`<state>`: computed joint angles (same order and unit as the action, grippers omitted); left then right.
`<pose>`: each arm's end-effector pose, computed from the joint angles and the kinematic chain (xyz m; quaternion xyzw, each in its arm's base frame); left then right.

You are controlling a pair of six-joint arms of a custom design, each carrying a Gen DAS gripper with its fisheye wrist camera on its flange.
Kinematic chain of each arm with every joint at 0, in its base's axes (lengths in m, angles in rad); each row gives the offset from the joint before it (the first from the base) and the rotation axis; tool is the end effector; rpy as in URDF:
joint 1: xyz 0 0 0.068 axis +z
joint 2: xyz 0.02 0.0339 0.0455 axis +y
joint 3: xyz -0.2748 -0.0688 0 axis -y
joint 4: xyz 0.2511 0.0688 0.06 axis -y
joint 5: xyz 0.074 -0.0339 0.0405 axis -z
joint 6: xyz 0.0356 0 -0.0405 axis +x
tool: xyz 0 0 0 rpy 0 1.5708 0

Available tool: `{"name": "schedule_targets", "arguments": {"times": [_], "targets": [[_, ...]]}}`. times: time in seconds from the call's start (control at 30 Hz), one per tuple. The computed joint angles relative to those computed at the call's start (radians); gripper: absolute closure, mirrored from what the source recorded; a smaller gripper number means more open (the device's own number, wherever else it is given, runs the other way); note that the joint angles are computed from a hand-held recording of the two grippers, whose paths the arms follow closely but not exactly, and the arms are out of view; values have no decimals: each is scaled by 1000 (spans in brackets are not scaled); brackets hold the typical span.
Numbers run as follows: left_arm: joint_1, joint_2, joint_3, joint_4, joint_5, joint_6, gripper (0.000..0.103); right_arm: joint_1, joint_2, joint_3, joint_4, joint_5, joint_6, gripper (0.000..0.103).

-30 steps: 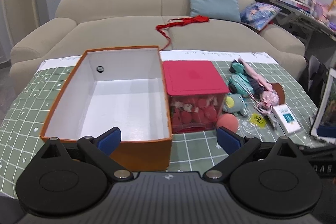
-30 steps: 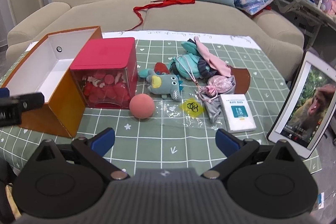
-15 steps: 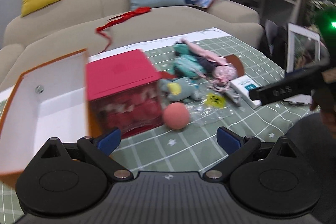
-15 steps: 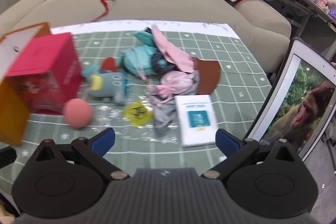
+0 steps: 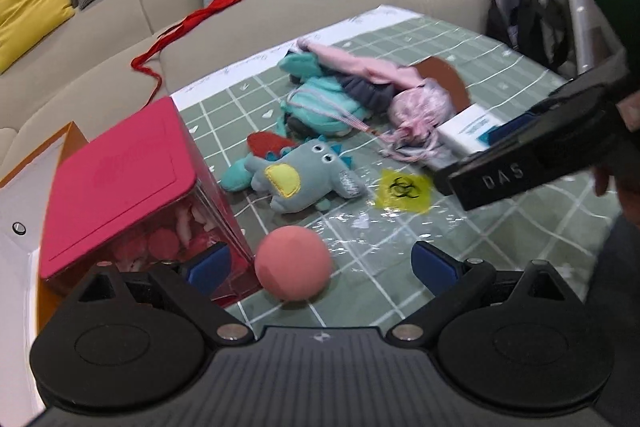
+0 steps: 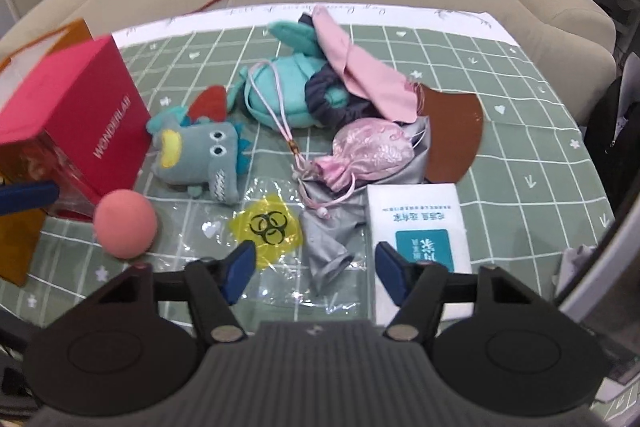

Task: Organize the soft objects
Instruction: 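Reach the left gripper toward the pink sponge ball while the right gripper approaches the silver bag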

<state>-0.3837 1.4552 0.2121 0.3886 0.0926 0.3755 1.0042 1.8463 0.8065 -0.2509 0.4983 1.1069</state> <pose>0.1822 -0.0771 0.0855 0.3617 0.8629 -0.0448 0.3500 0.1769 0.2463 0.0906 0.0836 0.9566 -0.0026 0.2791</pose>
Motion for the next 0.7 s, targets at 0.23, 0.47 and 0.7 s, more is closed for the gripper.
{"name": "schedule_targets", "arguments": {"times": [0.23,0.47,0.7], "targets": [[-21,194,66,67,-26,-40,0,-53,79,24,52,-38,-69,68],[-80,313,35,258,-107,-39,0,-68,131,55,29,-16,-104,99],[-148,376,21,352,-211,-61,1,-54,95,23,27,-37,-53,103]]}}
